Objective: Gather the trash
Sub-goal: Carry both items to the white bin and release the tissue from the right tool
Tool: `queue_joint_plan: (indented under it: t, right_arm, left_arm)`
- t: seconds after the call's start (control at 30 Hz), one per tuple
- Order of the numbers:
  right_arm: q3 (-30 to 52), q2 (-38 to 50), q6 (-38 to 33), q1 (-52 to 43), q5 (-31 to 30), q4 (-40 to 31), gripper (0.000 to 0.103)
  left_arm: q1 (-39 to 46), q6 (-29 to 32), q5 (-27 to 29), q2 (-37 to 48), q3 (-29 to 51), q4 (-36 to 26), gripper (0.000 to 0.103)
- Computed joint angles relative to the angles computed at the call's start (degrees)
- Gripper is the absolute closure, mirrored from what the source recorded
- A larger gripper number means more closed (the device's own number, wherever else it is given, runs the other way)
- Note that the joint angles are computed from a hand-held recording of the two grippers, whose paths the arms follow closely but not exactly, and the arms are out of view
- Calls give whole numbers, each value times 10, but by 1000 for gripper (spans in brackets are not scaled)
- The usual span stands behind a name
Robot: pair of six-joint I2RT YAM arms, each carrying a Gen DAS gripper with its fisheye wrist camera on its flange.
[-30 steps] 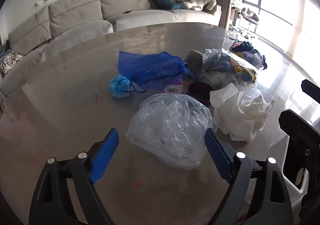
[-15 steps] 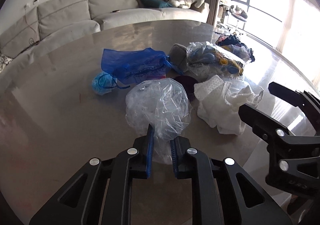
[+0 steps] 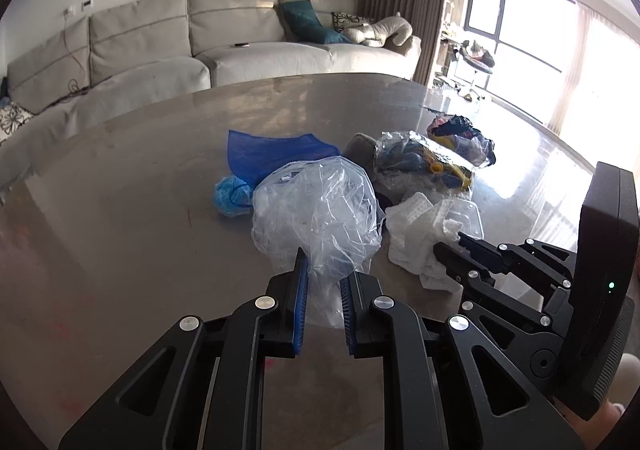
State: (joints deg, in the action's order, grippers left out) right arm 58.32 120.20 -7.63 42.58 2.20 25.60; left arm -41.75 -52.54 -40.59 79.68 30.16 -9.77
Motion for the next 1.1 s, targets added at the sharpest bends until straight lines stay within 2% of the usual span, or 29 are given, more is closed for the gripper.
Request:
queue_joint_plan:
  t: [0.23, 0.43, 0.53, 0.77, 1.1]
  right_arm:
    - [-68, -101, 11, -19, -13, 31, 88]
    - [-128, -183, 14, -46, -4, 38, 88]
    - [-156, -209, 11, -66, 7, 44, 88]
    - [-241, -272, 28, -137, 18, 70, 88]
    - [-334, -309, 37, -269, 15, 100, 88]
  left_arm:
    - [-26, -7, -15, -20, 4, -1, 88]
    - [-58, 30, -7, 24, 44, 47, 88]
    - [-69, 53, 5, 59, 74, 72, 88]
    - [-85, 107, 80, 170, 165, 131, 88]
    - [-140, 193, 154, 351, 356, 142, 88]
